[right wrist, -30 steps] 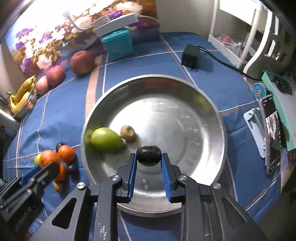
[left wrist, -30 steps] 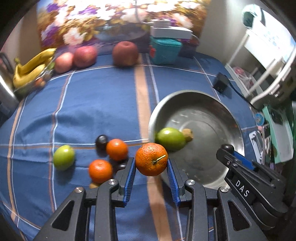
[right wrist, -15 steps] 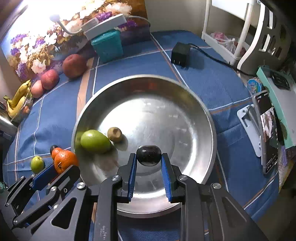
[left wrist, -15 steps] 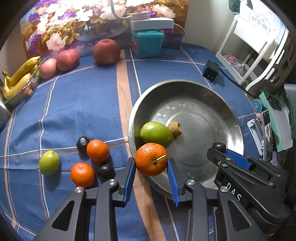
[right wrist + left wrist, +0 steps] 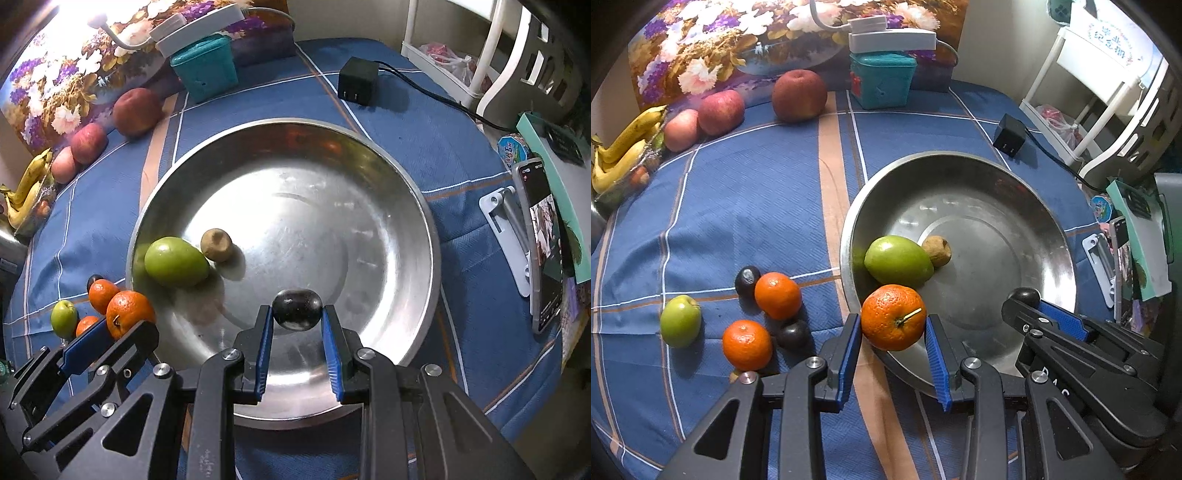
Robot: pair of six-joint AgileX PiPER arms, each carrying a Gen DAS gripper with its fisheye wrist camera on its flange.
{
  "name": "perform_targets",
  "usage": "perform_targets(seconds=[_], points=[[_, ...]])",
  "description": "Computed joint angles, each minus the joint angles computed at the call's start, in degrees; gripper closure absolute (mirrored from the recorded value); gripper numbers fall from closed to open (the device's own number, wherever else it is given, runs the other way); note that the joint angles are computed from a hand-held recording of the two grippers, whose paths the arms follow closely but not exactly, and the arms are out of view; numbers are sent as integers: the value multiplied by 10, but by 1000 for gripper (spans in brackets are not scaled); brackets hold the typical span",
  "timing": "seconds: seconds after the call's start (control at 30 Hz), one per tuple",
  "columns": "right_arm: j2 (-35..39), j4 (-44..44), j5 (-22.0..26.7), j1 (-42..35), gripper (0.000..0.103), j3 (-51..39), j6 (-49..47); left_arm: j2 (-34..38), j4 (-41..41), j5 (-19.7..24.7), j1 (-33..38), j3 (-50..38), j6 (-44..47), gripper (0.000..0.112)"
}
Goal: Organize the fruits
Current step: 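Carry the orange and plum over the steel plate with both tools, then open both tools to drop the orange and dark plum into the plate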
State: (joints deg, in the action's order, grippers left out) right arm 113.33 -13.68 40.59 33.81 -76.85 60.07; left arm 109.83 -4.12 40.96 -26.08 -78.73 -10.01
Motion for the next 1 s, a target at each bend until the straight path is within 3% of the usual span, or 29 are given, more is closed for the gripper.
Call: perform_targets(seconds=[0.57, 0.73, 1.0], points=[[-6, -15, 5, 1, 74, 2, 20, -4, -15, 6, 6, -2, 5, 65], [-14, -29, 17, 5, 62, 1, 35, -8, -10, 8, 12, -2, -8, 55], [-11, -31, 21, 5, 61, -4, 35, 0, -1, 40, 41, -15, -45, 50]])
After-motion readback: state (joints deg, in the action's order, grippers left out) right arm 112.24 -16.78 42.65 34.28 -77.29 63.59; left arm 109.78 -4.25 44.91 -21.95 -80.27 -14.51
